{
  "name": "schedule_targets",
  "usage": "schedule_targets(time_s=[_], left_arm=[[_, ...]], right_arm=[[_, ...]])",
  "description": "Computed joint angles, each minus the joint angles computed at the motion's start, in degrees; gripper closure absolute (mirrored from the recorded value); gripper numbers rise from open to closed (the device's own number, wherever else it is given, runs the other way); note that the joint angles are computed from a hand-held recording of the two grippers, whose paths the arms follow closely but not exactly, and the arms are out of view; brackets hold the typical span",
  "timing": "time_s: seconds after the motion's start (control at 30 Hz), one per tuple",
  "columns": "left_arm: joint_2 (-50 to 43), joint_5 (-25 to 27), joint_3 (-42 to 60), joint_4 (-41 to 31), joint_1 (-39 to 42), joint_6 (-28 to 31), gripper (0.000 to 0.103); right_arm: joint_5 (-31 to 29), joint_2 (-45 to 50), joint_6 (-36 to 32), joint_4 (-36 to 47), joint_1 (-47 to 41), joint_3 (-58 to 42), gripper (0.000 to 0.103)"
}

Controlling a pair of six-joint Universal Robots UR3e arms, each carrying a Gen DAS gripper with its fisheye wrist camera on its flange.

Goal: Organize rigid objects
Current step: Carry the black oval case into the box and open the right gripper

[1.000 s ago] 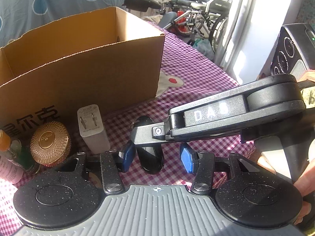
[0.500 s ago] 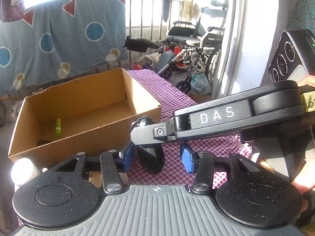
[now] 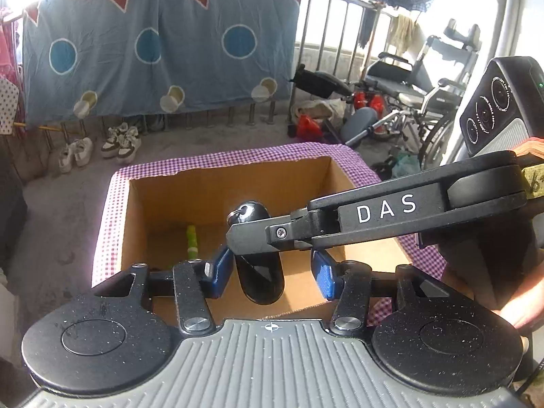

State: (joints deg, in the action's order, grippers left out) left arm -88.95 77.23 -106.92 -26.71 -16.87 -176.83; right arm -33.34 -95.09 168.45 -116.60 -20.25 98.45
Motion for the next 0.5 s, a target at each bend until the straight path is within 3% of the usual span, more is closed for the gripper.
schedule_targets(time_s=[0.27,0.5], left_arm=[[-11.6,3.72,10.86,-5.33,3.39,0.12,0.051],[-10.66,2.99,9.63,-4.58,5.77,-0.56,0.049]], right_arm=[[-2.46,29.17,8.85,4.45,7.91,-27.42,0.086],[-9.04,44.77,13.61,5.18,12.6,-44.17,0.086]])
